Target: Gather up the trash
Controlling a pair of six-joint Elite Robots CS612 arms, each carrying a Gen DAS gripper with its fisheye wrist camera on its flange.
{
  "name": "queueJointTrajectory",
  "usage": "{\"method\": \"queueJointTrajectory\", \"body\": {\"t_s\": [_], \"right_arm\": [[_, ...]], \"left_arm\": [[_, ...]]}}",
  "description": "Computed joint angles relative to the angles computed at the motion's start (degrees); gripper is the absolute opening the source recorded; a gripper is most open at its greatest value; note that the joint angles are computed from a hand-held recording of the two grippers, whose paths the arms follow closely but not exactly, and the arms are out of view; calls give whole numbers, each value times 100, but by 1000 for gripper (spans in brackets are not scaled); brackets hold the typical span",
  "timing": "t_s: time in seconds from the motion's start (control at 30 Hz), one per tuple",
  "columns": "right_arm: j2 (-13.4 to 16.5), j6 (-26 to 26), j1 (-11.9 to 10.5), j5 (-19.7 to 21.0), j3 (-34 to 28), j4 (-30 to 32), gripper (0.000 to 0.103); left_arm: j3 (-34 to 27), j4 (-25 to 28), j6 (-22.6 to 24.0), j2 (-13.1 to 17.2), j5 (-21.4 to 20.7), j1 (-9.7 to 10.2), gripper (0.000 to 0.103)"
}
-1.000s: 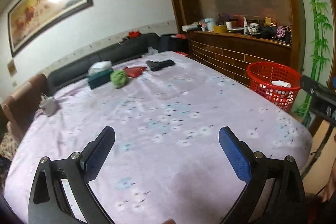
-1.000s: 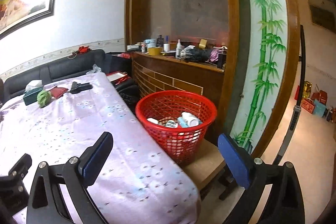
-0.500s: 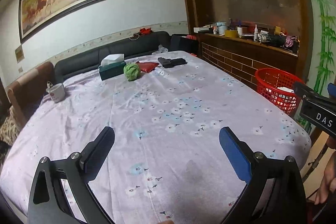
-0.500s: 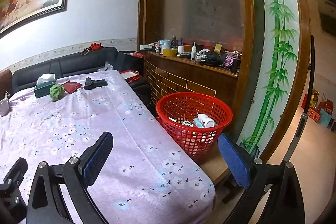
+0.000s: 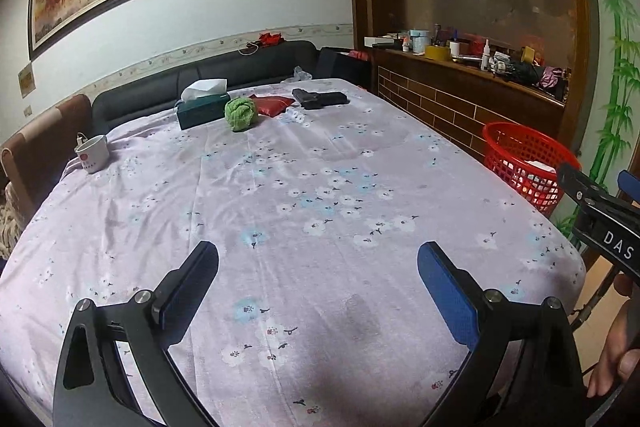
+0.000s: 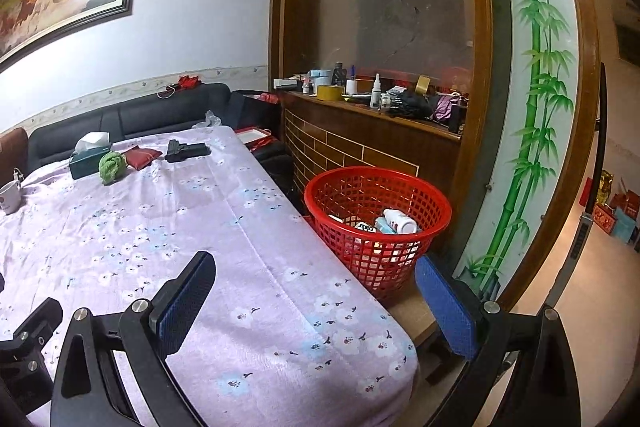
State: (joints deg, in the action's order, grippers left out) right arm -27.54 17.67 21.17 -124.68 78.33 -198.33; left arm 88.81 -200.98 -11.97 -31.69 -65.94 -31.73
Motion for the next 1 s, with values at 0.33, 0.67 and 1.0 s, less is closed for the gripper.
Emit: {"method": "queueJointTrajectory", "body": {"t_s": [0.33,0.67,1.0], "right_arm": [[13,-18,5,18,-11,32,101],[16,-27,6,36,-10,31,101],[24,-52,-2,73,-35,59,101]], "left_arm": [[5,7,-1,-2,-13,4,99],[10,36,-18,-11,-28,9,99],[20,3,30,-9,-24,7,99]]}}
